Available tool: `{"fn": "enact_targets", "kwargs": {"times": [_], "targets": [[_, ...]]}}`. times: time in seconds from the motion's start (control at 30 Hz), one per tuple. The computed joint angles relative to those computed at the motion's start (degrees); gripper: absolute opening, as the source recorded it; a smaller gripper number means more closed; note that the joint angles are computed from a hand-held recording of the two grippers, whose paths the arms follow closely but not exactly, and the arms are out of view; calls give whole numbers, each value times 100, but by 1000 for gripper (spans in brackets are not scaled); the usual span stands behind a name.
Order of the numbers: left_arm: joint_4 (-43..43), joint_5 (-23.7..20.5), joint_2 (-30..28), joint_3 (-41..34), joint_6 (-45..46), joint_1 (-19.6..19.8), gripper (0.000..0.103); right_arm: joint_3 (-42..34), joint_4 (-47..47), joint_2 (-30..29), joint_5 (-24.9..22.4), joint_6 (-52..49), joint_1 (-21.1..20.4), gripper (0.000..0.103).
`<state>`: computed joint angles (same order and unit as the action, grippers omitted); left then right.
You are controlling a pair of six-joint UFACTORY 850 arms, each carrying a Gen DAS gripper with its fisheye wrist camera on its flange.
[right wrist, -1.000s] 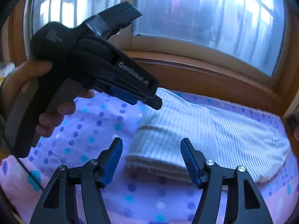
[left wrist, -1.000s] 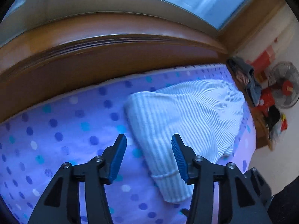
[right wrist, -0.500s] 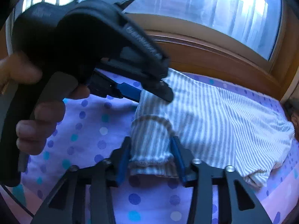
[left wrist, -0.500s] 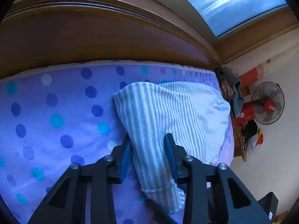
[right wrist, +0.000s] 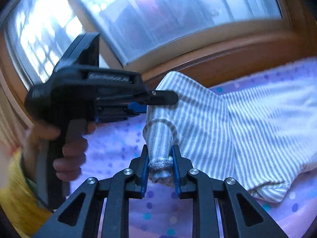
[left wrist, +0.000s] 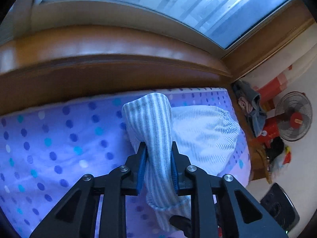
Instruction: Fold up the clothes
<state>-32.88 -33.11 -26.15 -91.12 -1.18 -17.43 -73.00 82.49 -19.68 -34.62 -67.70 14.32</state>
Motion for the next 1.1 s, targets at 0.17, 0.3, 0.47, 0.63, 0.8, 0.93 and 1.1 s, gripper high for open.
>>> {"fn": "enact_targets", "kwargs": {"times": [0.17,0.3,0.47,0.63,0.8,0.93,1.1], "targets": [[1085,-161,-460,-857,-992,-415,22,-143,467,-257,-1228,96,-706,22],[1311,-498,-1062,-1725,-1237,-659,22,-207,529,-383,-1562,247,-1099,23],[1616,-1139,-2000,-3049,-1427,-925,24,-298,396,-619,-1624,706,-1497,23],[1668,-1384,-2245,-3406,-1420,-1015,24,-487,-345,-851,-1006,1517,-1636,29],[1942,-1519,-2330,-3679,-1384,-1102,24,-527,-555,-806,-812,1620,-1763,30],[2072,-2139,-2943,-4606,-1456,-1104,24,-456,-689,-472,-296,673,-1440,34],[2081,-2426,-3514,-5281,-1535,-1103,24,-579,-1718,-548,19,953,-1271,45]]}}
